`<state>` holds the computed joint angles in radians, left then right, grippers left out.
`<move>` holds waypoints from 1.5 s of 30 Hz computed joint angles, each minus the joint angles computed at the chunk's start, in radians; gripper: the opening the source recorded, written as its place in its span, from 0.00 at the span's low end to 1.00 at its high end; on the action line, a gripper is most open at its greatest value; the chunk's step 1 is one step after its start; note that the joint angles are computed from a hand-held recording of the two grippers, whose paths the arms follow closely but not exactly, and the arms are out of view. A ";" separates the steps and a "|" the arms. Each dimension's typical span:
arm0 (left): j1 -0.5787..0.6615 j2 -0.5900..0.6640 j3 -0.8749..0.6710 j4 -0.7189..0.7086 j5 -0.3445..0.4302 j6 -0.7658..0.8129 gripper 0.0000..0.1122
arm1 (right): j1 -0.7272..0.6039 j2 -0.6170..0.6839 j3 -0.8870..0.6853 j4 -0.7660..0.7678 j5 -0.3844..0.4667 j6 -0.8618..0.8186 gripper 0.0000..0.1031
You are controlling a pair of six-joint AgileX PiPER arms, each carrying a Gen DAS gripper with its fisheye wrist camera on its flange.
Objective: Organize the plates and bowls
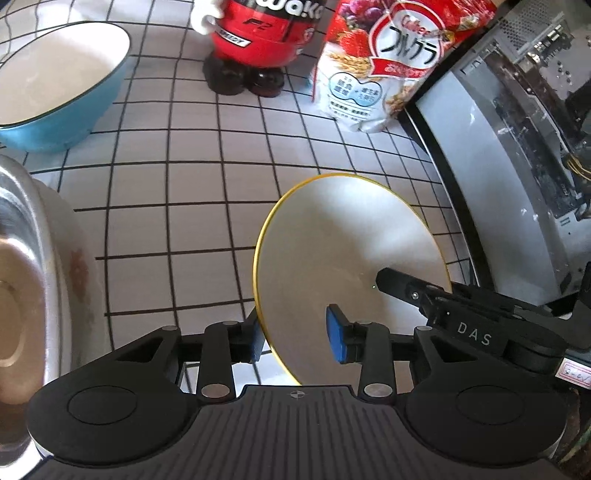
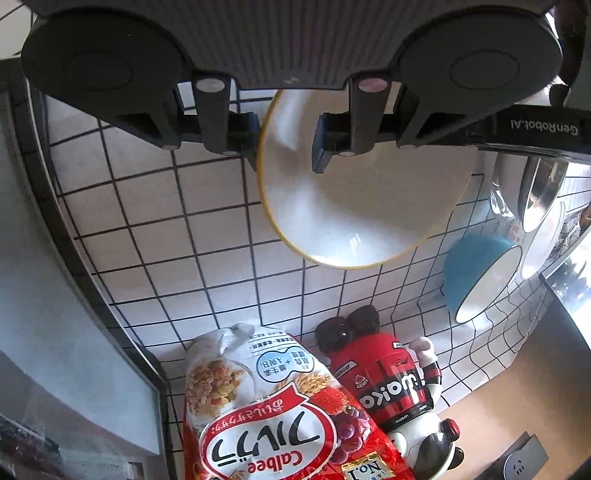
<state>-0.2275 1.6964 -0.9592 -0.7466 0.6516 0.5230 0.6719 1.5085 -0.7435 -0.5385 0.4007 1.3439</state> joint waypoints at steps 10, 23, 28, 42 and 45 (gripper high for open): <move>0.090 -0.061 0.000 0.051 0.081 0.022 0.33 | 0.097 -0.017 -0.087 -0.173 0.249 0.151 0.29; 0.621 -0.115 -0.195 -0.114 0.320 0.313 0.33 | 0.092 0.174 -0.641 0.094 0.280 -0.206 0.35; 0.761 -0.067 -0.347 -0.124 0.330 0.342 0.33 | 0.108 0.352 -0.978 0.187 0.309 -0.346 0.38; 0.636 0.246 -0.955 0.108 0.496 0.062 0.33 | 0.074 0.708 -1.682 0.271 0.638 -0.681 0.69; 0.559 0.331 -0.963 0.187 0.468 0.020 0.33 | 0.039 0.730 -1.602 0.314 0.653 -0.627 0.69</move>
